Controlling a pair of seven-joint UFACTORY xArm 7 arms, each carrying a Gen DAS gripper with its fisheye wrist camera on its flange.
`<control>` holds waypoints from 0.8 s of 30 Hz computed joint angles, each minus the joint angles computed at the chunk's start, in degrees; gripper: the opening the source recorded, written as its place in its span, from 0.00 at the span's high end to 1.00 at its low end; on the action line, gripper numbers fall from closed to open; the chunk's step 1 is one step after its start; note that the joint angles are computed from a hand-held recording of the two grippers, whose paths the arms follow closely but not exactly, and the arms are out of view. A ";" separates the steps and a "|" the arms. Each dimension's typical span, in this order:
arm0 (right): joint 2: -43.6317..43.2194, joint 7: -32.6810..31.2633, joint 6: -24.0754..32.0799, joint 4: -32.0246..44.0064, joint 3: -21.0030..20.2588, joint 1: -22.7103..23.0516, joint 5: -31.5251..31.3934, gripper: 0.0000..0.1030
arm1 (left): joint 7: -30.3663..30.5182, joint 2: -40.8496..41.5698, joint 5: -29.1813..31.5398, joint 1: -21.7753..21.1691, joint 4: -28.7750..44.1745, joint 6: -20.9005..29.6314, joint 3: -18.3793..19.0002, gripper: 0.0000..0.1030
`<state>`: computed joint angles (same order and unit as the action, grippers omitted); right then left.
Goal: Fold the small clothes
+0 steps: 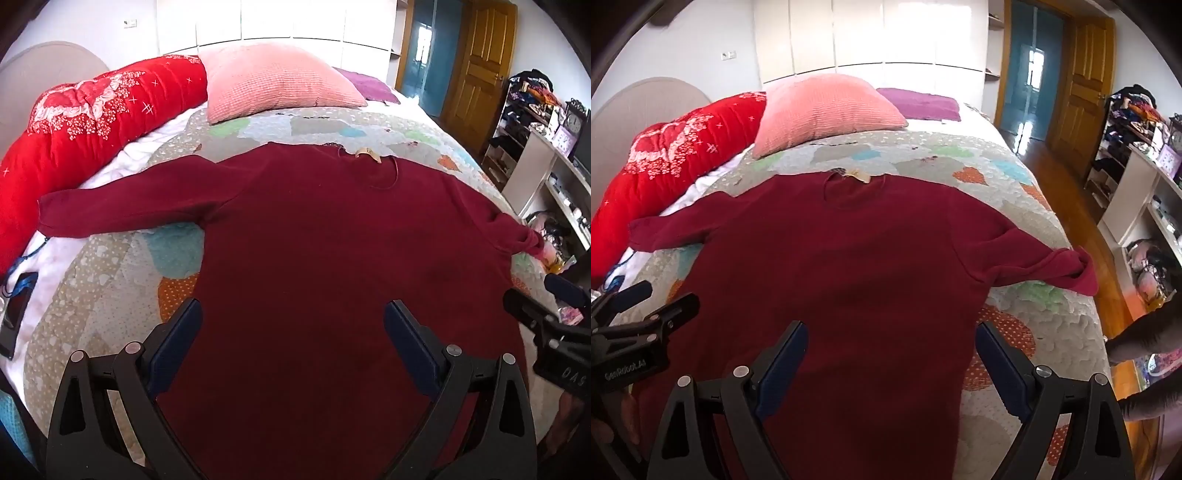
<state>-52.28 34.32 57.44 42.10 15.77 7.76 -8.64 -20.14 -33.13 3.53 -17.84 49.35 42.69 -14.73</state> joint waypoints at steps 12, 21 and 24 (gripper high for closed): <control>2.83 0.94 -1.72 0.14 -0.82 -0.10 0.89 0.12 | -0.40 0.59 -0.72 -0.24 -0.86 -1.01 0.62 0.04; 4.28 2.20 -3.65 0.35 0.30 0.16 -0.12 0.12 | -1.12 0.17 -0.82 0.96 -1.49 -1.08 1.38 0.04; 5.53 2.14 -4.15 0.70 0.14 0.76 0.14 0.12 | -1.15 0.36 -0.36 1.66 -1.45 -1.12 1.63 0.04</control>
